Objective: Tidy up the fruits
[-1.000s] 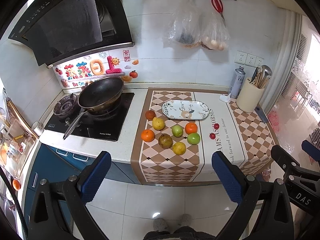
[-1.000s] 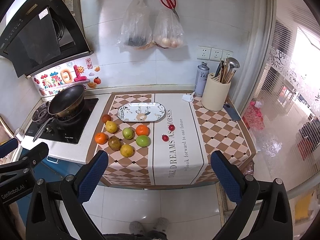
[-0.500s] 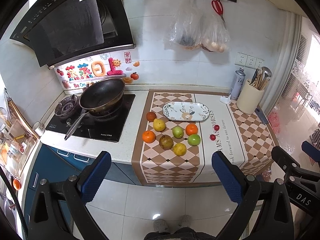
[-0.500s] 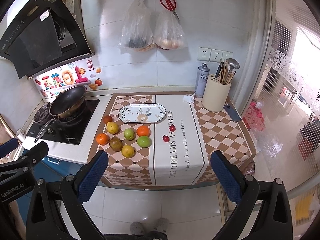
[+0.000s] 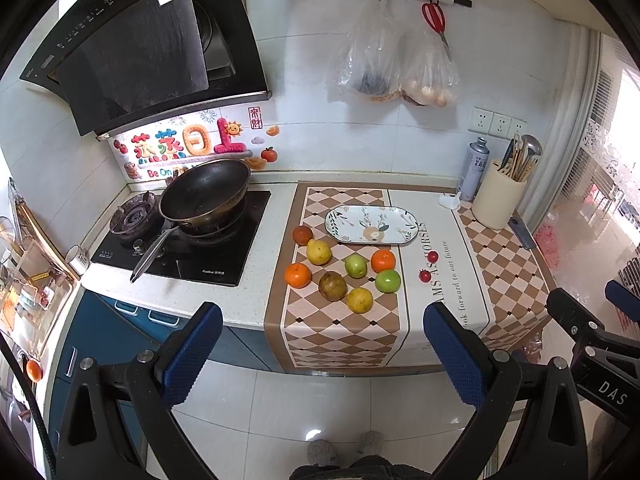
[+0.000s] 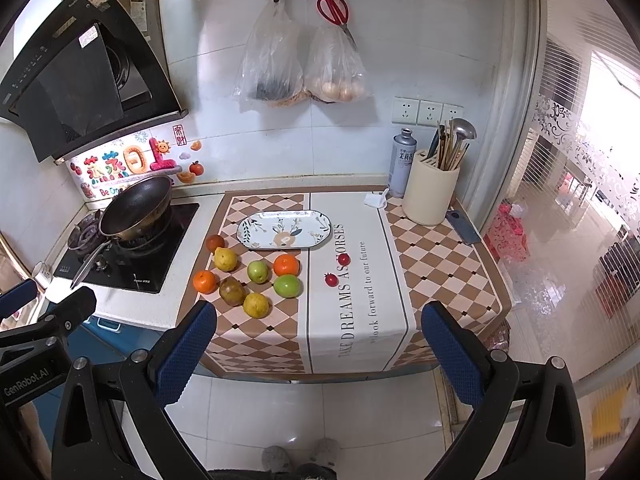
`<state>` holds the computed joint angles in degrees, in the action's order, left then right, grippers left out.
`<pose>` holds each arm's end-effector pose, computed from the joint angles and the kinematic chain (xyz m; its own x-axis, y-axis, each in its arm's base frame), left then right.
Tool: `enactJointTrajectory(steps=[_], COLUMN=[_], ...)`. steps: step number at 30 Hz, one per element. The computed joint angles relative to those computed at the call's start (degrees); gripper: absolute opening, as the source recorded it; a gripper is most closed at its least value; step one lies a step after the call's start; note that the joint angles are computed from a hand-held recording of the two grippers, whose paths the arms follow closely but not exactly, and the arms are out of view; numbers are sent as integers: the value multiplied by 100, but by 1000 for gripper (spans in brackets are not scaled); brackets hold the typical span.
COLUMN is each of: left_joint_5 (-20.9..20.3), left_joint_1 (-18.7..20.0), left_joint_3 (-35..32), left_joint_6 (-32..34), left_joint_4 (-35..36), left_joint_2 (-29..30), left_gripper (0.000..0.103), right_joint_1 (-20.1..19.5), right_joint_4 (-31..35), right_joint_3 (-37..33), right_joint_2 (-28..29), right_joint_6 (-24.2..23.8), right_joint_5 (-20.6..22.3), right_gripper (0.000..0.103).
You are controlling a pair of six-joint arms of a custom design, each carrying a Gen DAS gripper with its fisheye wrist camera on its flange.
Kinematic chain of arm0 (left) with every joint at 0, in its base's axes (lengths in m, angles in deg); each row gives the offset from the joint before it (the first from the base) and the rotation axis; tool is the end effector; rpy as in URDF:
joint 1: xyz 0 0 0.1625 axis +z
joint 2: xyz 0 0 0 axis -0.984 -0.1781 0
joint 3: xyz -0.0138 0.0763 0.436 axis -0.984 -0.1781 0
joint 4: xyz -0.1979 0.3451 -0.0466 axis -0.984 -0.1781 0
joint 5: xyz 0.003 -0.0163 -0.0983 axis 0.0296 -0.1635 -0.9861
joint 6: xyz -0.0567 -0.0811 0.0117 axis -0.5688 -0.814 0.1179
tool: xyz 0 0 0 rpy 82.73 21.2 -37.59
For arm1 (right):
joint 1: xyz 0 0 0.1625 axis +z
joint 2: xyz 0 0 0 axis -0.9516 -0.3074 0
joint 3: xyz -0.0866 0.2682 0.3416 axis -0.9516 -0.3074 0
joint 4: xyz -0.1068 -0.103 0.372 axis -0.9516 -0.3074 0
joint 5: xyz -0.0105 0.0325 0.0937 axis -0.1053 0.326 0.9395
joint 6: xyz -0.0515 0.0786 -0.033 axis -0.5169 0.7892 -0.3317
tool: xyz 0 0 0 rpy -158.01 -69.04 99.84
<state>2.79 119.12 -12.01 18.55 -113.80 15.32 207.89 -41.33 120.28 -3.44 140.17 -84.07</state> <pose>-0.3883 -0.5863 0.4473 -0.6548 0.3227 -0.6834 0.6592 0.6863 -0.3075 0.5426 -0.4721 0.3665 -0.6775 0.3677 0.6370 -0.2859 0.6664 -0.6886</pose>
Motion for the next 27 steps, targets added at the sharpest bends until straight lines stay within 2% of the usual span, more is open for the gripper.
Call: enactJointTrajectory(steps=[27], left_joint_5=[7], left_joint_1=[-5], left_joint_3=[57], left_joint_6=[11], left_joint_4=[-49], left_joint_2=[-33], left_gripper=[103], right_joint_1=[10], right_joint_4=[-97], right_joint_3=[7], right_joint_2=[-19], right_joint_6=[-65], right_joint_5=[48], right_gripper=[103])
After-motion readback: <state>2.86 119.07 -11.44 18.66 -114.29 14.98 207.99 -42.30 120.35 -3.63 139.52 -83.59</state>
